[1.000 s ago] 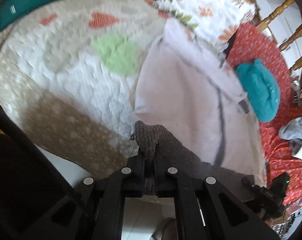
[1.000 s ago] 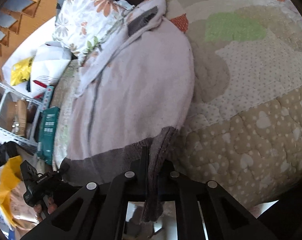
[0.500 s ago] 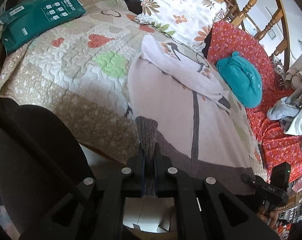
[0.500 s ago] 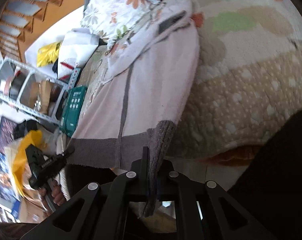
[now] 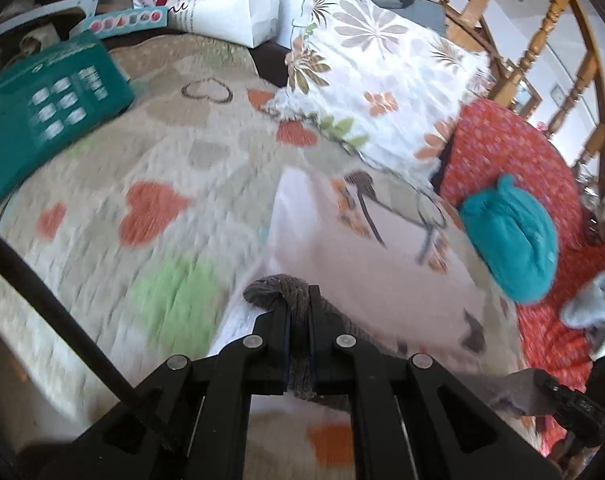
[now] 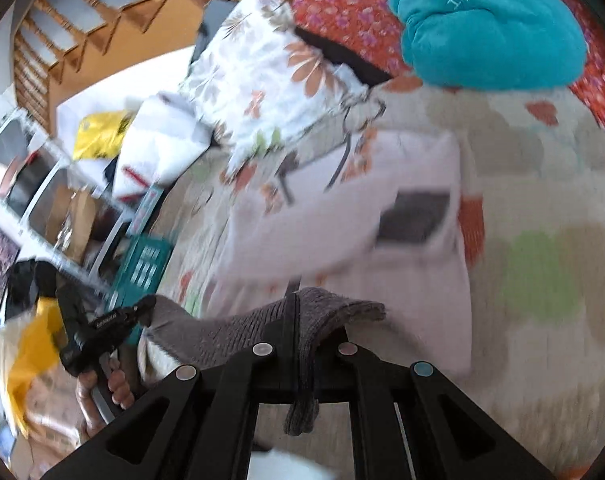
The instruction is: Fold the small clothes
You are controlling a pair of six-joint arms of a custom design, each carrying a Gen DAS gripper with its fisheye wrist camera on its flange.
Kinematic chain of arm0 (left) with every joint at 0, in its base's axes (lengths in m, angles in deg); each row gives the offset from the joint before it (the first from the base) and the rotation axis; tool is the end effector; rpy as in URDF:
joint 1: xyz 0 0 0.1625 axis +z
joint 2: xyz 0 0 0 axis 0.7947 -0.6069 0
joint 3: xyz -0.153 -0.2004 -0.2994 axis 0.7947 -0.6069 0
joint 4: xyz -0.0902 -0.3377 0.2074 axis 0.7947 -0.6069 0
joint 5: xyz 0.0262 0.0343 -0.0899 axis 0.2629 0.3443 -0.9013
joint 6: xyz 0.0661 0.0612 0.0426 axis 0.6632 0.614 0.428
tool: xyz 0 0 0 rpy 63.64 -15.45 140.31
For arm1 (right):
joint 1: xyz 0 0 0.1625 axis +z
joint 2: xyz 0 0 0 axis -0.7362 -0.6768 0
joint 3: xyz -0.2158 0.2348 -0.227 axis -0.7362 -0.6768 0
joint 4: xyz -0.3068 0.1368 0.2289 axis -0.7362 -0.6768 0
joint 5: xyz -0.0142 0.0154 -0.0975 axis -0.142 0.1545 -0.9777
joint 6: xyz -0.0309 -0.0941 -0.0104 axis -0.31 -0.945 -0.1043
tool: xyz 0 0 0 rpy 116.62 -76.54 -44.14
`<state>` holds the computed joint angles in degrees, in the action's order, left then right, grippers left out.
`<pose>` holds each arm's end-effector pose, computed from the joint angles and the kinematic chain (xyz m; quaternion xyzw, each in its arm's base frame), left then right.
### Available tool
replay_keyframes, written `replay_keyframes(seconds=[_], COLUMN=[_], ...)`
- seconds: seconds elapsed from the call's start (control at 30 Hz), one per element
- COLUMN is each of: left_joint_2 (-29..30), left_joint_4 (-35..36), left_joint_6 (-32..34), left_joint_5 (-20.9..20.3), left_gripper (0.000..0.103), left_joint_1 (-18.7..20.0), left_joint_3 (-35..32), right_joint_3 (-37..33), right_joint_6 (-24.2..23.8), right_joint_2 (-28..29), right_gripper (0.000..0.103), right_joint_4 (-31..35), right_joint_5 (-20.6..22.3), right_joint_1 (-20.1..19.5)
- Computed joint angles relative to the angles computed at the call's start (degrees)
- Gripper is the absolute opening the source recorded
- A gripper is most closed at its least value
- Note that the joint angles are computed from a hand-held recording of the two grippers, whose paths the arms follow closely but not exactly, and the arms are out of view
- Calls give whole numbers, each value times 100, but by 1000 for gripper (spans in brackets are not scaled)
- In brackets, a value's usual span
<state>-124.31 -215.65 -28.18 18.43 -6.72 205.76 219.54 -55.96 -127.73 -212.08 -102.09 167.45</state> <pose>-0.2061 -0.4701 0.1986 0.2017 0.9384 -0.2513 0.1250 0.2216 -0.2497 0.2507 -0.1480 -0.8678 0.4616 0.1096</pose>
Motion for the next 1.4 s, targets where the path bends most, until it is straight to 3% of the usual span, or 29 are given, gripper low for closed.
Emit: replay_keyframes(seconds=[0.2, 0.43, 0.6, 0.67, 0.7, 0.73, 0.77, 0.8, 0.97, 1.13, 1.2, 1.27, 1.4], left_joint_2=[1499, 2525, 2949, 3019, 3046, 3073, 3069, 3048, 2851, 2669, 2613, 2518, 2283], left_joint_4=[-42, 545, 441, 392, 355, 259, 78, 7, 432, 566, 629, 672, 728], left_joint_6=[296, 125, 344, 425, 464, 484, 483, 430, 151, 179, 306, 516, 1022], left_joint_5=[-22, -360, -246, -83, 65, 232, 451, 617, 319, 433, 474, 456, 285], left_gripper=[6, 7, 8, 20, 29, 49, 60, 61, 61, 61, 61, 61, 61], left_joint_1=[444, 791, 738, 694, 666, 643, 612, 598, 755, 730, 694, 646, 559], left_joint_3=[-1308, -2617, -3137, -3236, -3263, -3274, -3218, -3185, -3230, -3009, -2896, -2718, -2294], right_joint_3=[-321, -539, -839, -955, -1020, -1051, -1086, -1095, -965, -1076, -1145, -1182, -1150], right_joint_6=[-645, -967, -1330, -1415, -1464, -1478, -1498, -1512, -1448, -1880, -2050, -2168, -2262], right_joint_2=[183, 215, 449, 551, 599, 630, 684, 733, 507, 643, 708, 734, 731], right_gripper=[5, 5, 7, 11, 29, 44, 67, 70, 70, 70, 64, 46, 41], right_joint_4=[-525, -512, -846, -1013, -1069, -1105, -1184, -1305, -1265, -1141, -883, -577, -10], right_joint_5=[811, 2053, 2834, 2868, 2812, 2694, 2444, 2164, 2053, 1168, 1045, 1147, 1140], right_joint_1=[-1491, -2986, -3622, -3701, -3719, -3698, -3641, -3569, -3560, -2963, -2768, -2646, -2409])
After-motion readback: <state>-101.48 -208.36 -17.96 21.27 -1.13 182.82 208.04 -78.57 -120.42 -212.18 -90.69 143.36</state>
